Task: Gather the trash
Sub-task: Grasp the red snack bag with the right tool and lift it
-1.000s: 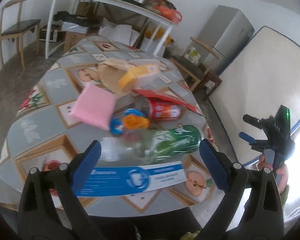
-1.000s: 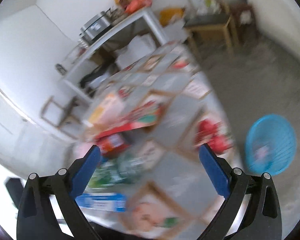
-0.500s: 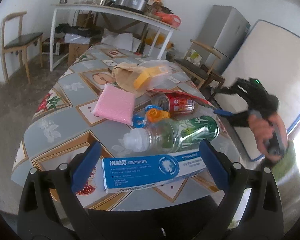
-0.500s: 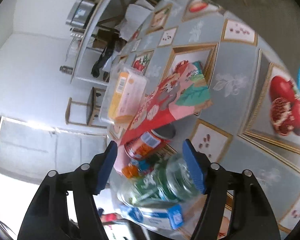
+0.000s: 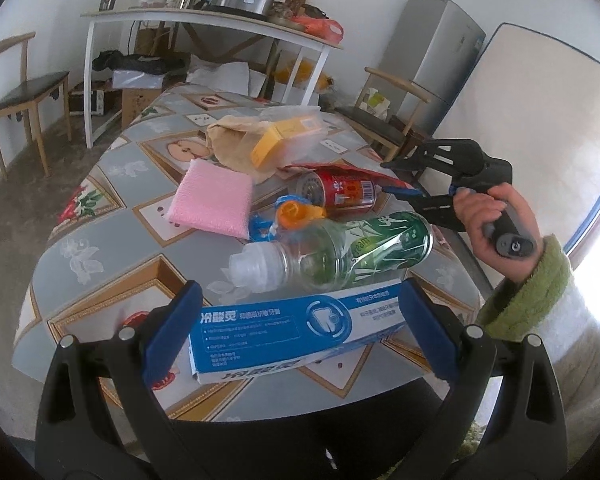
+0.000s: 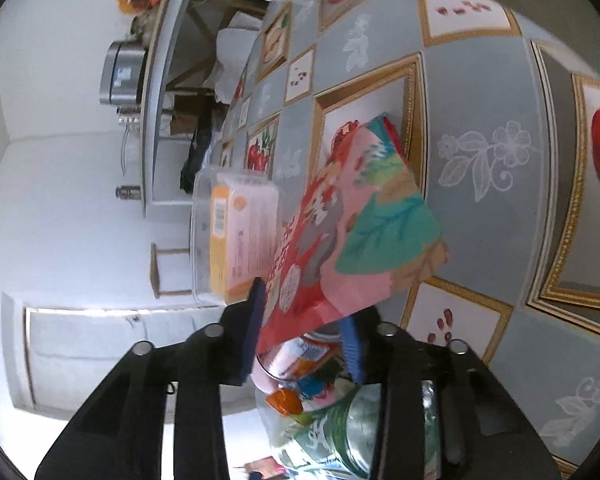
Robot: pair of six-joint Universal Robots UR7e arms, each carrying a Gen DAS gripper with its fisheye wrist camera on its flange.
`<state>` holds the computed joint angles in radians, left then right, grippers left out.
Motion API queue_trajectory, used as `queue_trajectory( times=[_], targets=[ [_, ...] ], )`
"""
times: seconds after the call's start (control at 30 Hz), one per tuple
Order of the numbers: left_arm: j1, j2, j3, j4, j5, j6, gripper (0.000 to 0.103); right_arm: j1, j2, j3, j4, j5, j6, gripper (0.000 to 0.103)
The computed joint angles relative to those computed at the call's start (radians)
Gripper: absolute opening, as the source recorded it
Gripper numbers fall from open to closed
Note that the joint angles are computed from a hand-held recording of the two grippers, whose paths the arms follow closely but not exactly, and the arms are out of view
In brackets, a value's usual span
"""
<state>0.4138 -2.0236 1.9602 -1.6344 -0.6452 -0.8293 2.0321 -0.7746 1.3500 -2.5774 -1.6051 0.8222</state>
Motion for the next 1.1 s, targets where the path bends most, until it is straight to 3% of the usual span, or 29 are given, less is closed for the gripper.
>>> queue_trajectory(
  times=[0.07,0.3,0.83,1.1],
  targets=[
    [-0.008,0.003,0.001,0.018,0.013,0.005,0.094,-0.007,0.003,0.011,-0.026,0.019,0.014,0.017],
    [-0.015,0.015,-0.001,0.058,0.029,0.001,0.094,-0.029,-0.011,0.065,-0.144,0.100,0.048,0.006],
    [-0.001,0.032,0.010,0.014,-0.011,0.058,0.094,-0.061,-0.112,0.189,-0.283,0.214,0.086,0.005],
    [-0.008,0.067,0.030,0.011,-0.019,0.163,0.094,-0.077,-0.219,0.311,-0.350,0.235,0.072,0.005]
  ],
)
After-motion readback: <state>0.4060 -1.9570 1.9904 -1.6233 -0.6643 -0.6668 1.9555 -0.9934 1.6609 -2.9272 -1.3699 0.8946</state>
